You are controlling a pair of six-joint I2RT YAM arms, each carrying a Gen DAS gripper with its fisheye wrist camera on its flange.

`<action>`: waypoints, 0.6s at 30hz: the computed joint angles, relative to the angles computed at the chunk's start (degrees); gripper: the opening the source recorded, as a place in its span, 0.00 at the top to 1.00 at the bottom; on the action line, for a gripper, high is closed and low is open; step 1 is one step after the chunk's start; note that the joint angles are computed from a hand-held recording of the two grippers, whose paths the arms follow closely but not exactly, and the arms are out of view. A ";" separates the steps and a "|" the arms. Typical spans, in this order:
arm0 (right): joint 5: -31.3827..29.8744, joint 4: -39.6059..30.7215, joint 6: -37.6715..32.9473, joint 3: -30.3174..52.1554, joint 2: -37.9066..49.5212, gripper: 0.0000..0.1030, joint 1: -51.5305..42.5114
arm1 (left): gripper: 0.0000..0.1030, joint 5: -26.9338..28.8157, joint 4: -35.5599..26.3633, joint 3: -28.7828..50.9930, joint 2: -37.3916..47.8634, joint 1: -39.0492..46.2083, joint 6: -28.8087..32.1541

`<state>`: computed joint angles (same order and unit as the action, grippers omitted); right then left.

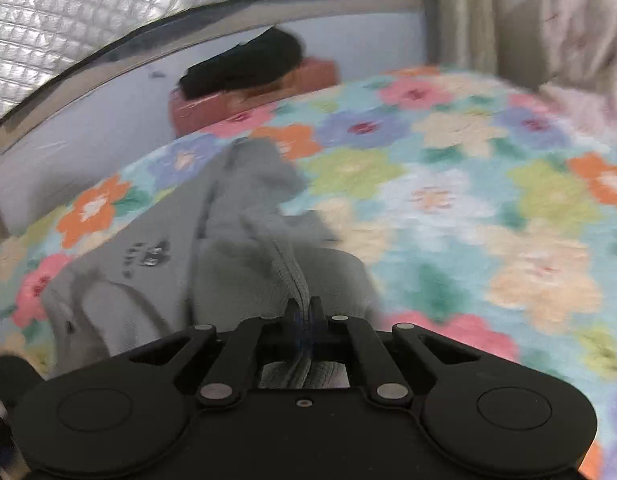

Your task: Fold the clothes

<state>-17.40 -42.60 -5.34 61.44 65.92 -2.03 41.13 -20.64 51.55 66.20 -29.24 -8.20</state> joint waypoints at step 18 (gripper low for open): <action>-14.54 -9.89 -13.73 -8.93 -4.08 0.91 -33.75 | 0.47 -23.96 -15.74 36.89 31.07 8.91 19.03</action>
